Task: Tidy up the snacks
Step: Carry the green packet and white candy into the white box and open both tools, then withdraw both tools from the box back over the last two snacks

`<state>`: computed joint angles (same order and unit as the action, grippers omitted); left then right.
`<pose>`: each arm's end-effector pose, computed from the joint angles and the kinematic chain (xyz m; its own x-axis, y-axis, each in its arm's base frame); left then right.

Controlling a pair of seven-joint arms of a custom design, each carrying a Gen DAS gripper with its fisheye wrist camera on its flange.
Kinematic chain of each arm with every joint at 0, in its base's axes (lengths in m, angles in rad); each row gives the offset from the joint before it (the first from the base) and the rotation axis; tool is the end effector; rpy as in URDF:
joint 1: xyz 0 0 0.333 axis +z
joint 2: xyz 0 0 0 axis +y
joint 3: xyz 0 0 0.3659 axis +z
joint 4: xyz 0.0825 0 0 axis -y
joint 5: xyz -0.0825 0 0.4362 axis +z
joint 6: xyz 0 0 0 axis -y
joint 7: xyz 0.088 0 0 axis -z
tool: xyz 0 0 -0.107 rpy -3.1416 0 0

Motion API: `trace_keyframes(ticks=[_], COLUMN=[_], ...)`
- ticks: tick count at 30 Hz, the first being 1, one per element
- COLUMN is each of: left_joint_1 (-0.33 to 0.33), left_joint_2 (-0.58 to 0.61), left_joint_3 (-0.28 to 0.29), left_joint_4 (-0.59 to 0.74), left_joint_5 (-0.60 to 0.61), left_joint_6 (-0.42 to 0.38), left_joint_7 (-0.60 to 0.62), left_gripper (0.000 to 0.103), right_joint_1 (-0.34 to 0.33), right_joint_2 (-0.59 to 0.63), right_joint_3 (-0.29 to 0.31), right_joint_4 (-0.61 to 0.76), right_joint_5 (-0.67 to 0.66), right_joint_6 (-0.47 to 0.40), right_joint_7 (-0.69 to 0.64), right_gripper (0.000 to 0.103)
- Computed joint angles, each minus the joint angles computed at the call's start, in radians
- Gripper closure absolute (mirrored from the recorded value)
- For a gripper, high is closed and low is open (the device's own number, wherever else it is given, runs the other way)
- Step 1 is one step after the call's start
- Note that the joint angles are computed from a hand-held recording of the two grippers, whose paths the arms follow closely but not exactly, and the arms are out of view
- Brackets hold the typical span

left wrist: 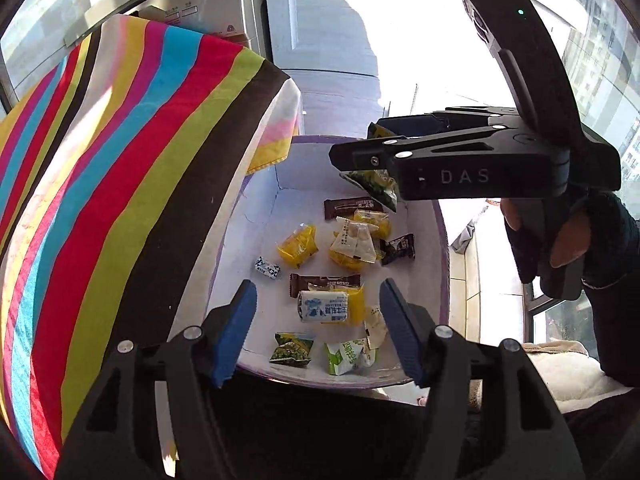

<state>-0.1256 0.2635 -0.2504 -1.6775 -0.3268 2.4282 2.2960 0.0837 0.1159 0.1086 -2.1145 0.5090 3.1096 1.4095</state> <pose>0.6928 -0.2540 0.5361 -0.7699 -0.6381 -0.0094 -0.5271 0.6441 -0.5543 0.6477 0.0818 0.4758 -0.0225 -0.9585 -0.2844 -0.6559 0.2288 -0.7193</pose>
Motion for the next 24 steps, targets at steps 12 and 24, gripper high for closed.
trace_keyframes(ticks=[12, 24], left_joint_1=[0.054, 0.143], left_joint_2=[-0.073, -0.074], left_joint_3=[0.039, 0.183], left_joint_4=[-0.094, -0.101], left_joint_5=[-0.037, 0.138], left_joint_6=[0.193, 0.326], left_joint_7=[-0.134, -0.516], left_gripper=[0.003, 0.003], right_joint_1=[-0.011, 0.14], right_joint_2=[0.004, 0.165], right_joint_3=[0.044, 0.058], right_joint_4=[0.033, 0.33], right_joint_5=[0.051, -0.156], right_joint_6=[-0.006, -0.187], right_joint_7=[-0.073, -0.18], right_gripper=[0.026, 0.016])
